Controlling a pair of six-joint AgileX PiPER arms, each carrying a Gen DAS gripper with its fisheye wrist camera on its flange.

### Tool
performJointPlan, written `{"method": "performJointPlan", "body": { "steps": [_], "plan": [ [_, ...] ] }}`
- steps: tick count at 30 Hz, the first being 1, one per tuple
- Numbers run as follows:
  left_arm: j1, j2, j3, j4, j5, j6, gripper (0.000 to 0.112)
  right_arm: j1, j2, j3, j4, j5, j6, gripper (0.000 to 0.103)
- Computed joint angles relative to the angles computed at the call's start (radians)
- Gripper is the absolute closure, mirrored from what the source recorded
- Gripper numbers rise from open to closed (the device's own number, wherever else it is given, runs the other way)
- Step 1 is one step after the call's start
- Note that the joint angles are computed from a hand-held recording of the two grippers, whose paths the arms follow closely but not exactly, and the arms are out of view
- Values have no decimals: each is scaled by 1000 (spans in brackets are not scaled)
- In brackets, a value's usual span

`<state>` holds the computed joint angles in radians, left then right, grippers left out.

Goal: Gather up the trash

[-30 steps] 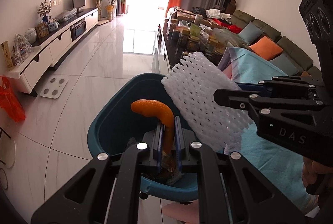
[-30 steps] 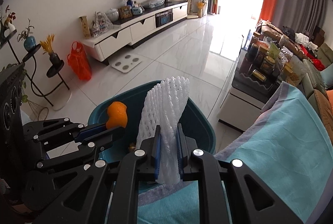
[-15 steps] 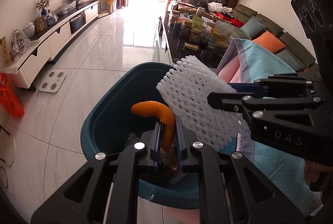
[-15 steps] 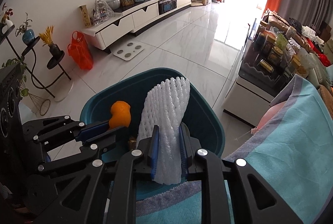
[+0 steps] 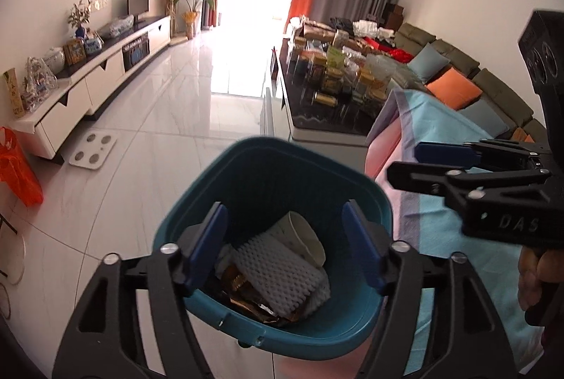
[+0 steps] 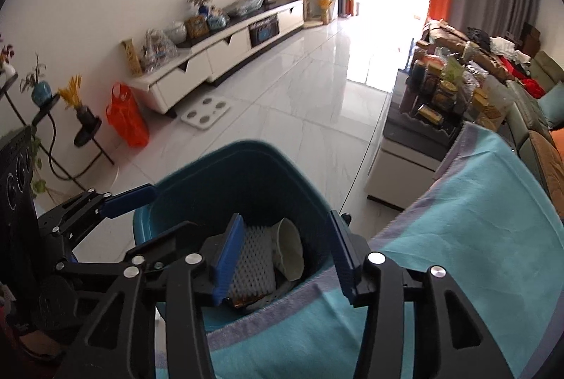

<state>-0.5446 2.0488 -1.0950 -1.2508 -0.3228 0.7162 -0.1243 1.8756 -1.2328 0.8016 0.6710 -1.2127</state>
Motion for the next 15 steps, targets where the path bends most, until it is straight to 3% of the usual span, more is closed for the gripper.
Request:
{"method": "performJointPlan", "body": {
  "steps": [5, 10, 15],
  "plan": [
    [-57, -74, 58, -69, -117, 63, 29, -106, -69, 53, 129, 45, -122, 45],
    [-124, -163, 105, -104, -204, 109, 17, -213, -137, 118, 237, 74, -239, 28],
    [-210, -230, 109, -150, -265, 167, 15, -329, -185, 171, 322, 97, -334, 19]
  ]
}}
